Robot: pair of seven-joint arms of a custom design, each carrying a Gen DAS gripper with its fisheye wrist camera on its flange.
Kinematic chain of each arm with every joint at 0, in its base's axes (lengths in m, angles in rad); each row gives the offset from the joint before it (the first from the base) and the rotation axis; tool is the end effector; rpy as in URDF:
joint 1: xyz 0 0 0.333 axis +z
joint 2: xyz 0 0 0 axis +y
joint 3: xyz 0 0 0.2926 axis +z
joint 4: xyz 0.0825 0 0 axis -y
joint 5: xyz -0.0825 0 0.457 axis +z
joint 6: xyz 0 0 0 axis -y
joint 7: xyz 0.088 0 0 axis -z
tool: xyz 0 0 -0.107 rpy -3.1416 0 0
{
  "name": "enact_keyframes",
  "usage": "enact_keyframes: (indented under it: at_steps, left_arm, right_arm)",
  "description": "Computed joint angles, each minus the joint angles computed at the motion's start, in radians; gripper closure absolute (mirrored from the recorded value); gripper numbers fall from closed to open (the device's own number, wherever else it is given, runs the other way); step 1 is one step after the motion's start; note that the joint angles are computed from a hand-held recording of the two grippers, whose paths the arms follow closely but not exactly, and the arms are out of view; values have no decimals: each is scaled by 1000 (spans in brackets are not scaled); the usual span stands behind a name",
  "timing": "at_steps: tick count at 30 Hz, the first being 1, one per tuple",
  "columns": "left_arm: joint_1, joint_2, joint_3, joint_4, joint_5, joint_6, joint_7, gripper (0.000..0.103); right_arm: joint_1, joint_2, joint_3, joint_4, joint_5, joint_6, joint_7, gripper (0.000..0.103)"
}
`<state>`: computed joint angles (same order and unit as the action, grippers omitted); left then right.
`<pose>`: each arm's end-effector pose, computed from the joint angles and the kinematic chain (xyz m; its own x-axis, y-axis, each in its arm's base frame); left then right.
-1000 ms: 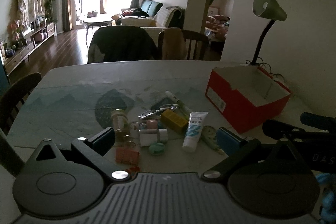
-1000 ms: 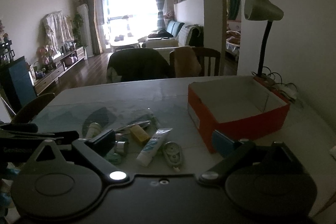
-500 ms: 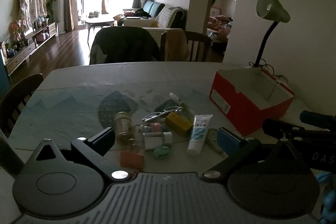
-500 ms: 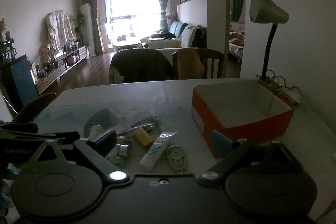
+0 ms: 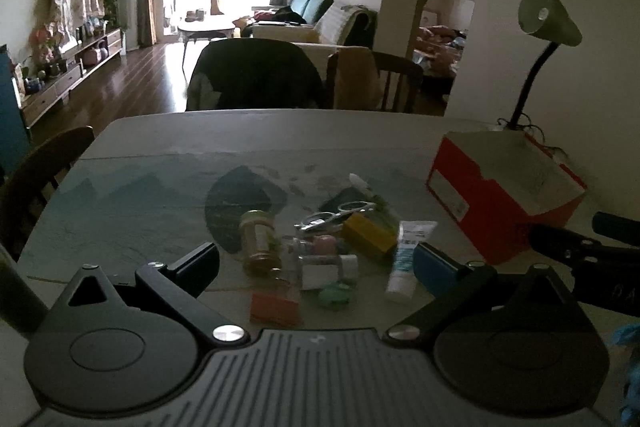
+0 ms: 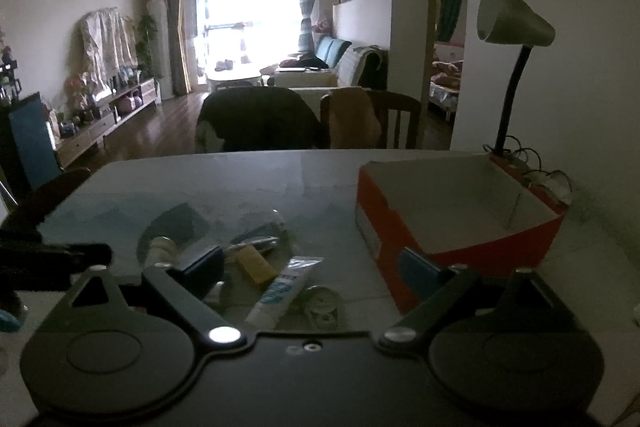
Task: Organize rigid objects
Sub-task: 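Move both tools toward the cluttered items on the table, then grasp the red toy figure with the left tool while the right tool grasps the white correction-tape roller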
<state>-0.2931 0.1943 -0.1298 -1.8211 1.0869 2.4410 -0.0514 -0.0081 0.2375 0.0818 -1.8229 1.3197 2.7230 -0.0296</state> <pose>0.6498 -0.2864 0.4229 0.4226 -0.9005 0.1023 -0.5234 -0.3346 -0.7836 0.7141 0.0139 0.4010 0.5401 -0.8414 0.0180 -0.4214 -0.2889 -0.8597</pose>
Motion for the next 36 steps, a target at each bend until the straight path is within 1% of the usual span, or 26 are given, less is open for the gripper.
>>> enact_keyframes:
  at_steps: [5,8,12,15,18,22,24,29,32,34,36]
  left_arm:
    - [14,8,9,-7,-29,7,-7,0]
    - [19,19,16,-7,-34,10,-20,0]
    - [19,51,24,10,-58,-11,-11,0]
    - [20,74,28,19,-104,-18,3,0]
    - [13,103,32,39,-146,-48,19,0]
    - [0,156,36,88,-218,-100,59,0]
    - [-4,177,41,100,-244,-91,71,0]
    - [-23,225,54,133,-299,-102,93,0]
    - [-34,248,61,150,-325,-117,104,0]
    - [-35,272,61,177,-360,-139,129,0]
    - [-41,280,68,176,-369,-133,124,0]
  right_arm:
    - [-1,59,2,50,-85,-6,61,12]
    - [-12,99,14,85,-136,-7,83,14]
    - [-33,157,32,140,-219,-30,119,18]
    - [-46,207,42,190,-292,-49,153,20]
    - [-63,261,57,243,-358,-68,168,22]
    - [-72,327,61,310,-478,-106,220,24]
    - [-76,356,65,340,-532,-128,239,26]
    - [-92,413,79,405,-619,-171,266,28]
    - [-92,455,84,456,-664,-192,277,30]
    - [-85,487,84,492,-696,-187,286,31]
    - [-75,525,80,540,-734,-199,310,34]
